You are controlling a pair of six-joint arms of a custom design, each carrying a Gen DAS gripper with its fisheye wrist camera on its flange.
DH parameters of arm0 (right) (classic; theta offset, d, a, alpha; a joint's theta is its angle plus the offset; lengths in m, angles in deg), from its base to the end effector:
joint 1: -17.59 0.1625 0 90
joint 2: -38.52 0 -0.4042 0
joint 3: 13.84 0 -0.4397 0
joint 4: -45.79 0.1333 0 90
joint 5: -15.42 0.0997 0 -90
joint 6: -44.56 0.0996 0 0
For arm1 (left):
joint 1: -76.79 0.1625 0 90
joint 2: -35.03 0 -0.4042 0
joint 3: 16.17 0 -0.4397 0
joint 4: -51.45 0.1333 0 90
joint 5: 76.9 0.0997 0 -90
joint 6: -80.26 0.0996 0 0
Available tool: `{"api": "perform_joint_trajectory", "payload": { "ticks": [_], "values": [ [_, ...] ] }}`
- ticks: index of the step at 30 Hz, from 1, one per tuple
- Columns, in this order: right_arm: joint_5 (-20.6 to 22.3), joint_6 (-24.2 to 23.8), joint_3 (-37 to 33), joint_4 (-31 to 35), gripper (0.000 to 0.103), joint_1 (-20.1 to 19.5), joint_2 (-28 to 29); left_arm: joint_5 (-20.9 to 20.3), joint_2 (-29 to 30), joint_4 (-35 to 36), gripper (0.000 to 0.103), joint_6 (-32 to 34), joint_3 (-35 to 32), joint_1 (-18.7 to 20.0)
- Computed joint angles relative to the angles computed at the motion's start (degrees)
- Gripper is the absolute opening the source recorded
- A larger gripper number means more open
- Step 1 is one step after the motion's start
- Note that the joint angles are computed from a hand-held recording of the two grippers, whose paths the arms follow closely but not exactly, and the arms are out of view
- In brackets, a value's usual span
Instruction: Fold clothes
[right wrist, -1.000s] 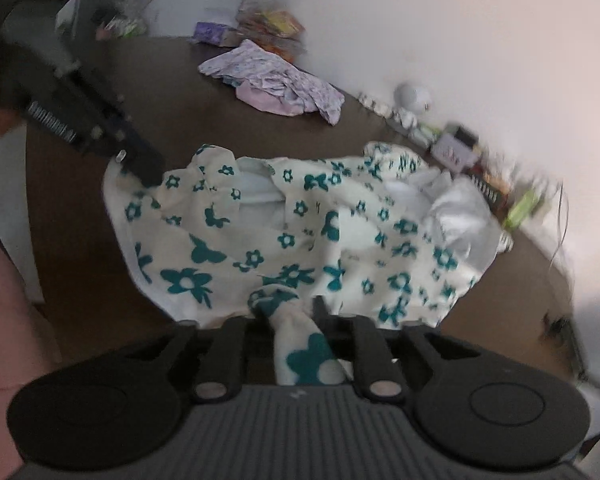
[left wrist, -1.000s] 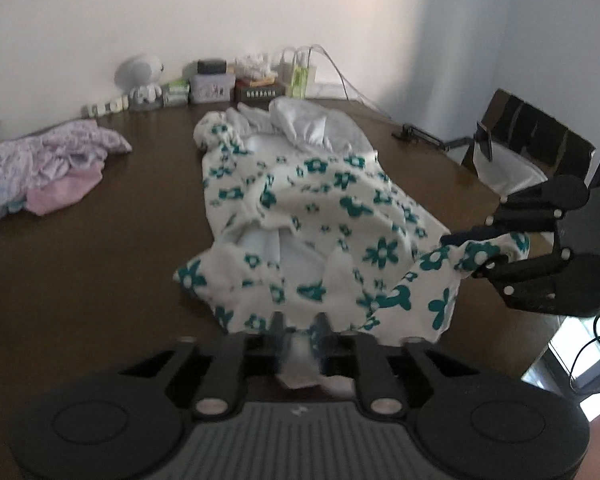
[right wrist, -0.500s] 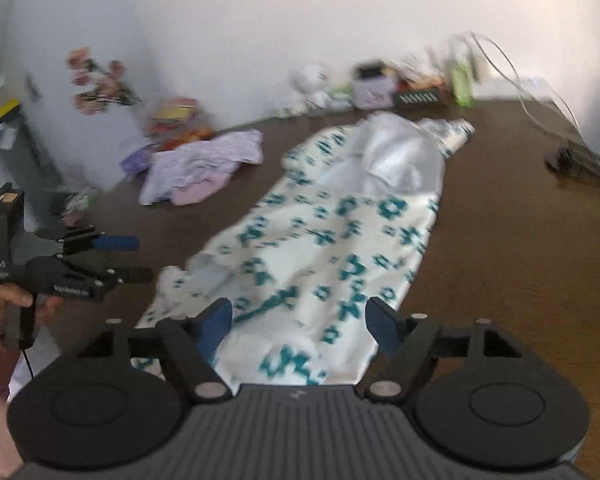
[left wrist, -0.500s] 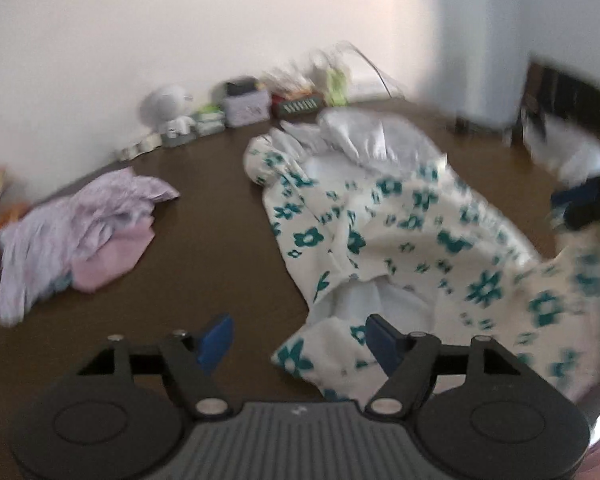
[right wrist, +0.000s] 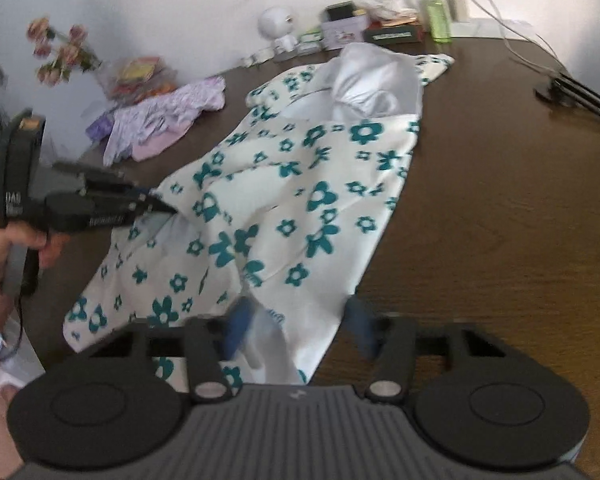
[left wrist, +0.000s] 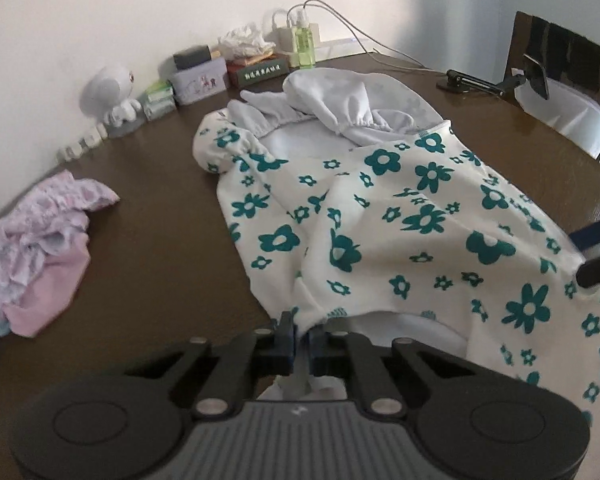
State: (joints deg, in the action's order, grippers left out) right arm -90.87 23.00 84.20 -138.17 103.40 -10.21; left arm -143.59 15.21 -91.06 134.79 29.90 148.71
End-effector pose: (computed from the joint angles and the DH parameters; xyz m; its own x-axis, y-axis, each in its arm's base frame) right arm 0.0546 -0.6972 0.1350 -0.8960 -0.0127 0.4438 -0.2981 0.7579 -0.5803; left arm -0.1165 -0.9134 0.0672 -0.3115 0.7631 -0.5663 0.9168 0.3981 0.0323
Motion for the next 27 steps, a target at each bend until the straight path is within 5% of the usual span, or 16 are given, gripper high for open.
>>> {"api": "perform_joint_trajectory", "payload": {
  "ticks": [1, 7, 9, 11, 12, 16, 19, 21, 23, 24, 27],
  "values": [
    [-0.6, -0.52, -0.42, 0.98, 0.005, 0.37, 0.36, 0.22, -0.37, -2.02, 0.004, 1.22, 0.92, 0.02],
    [5.29, -3.07, -2.99, 13.31, 0.006, 2.14, 1.11, 4.85, 0.66, -8.95, 0.009, 2.82, -1.93, 0.93],
    [7.13, -3.6, -3.88, 12.19, 0.018, 2.49, 1.3, 7.48, 0.5, -11.07, 0.02, 2.41, -2.35, 1.17],
    [7.66, -4.46, -4.93, 8.9, 0.062, 2.88, 1.62, 6.59, -2.89, -13.69, 0.038, 0.86, 1.77, 1.43],
    [6.5, -5.27, -5.91, 6.08, 0.065, 3.13, 2.08, 6.16, -4.5, -14.9, 0.05, 0.07, 3.65, 1.56],
    [-3.99, -8.22, -17.71, -0.02, 0.066, 3.67, 8.35, -4.85, -16.38, -7.15, 0.064, -4.13, 16.65, 2.23],
    [-11.69, -8.22, -31.72, 4.21, 0.066, 3.11, 15.69, -12.2, -22.68, 1.05, 0.075, -2.13, 23.86, 2.29],
    [-13.62, -4.73, -40.03, 11.37, 0.06, 2.43, 19.71, -14.43, -25.35, 4.95, 0.076, -0.23, 27.62, 1.76],
    [-9.89, 0.48, -42.59, 16.67, 0.03, 1.54, 20.42, -15.36, -27.03, 7.32, 0.076, 1.86, 30.61, 1.07],
    [-7.1, 2.2, -41.84, 16.74, 0.003, 1.25, 19.98, -15.06, -27.59, 7.26, 0.076, 2.72, 32.16, 0.62],
    [-5.5, 0.34, -37.93, 10.07, 0.001, 1.78, 18.75, -13.13, -28.18, 6.21, 0.076, 5.39, 35.41, -0.62]
  ]
}}
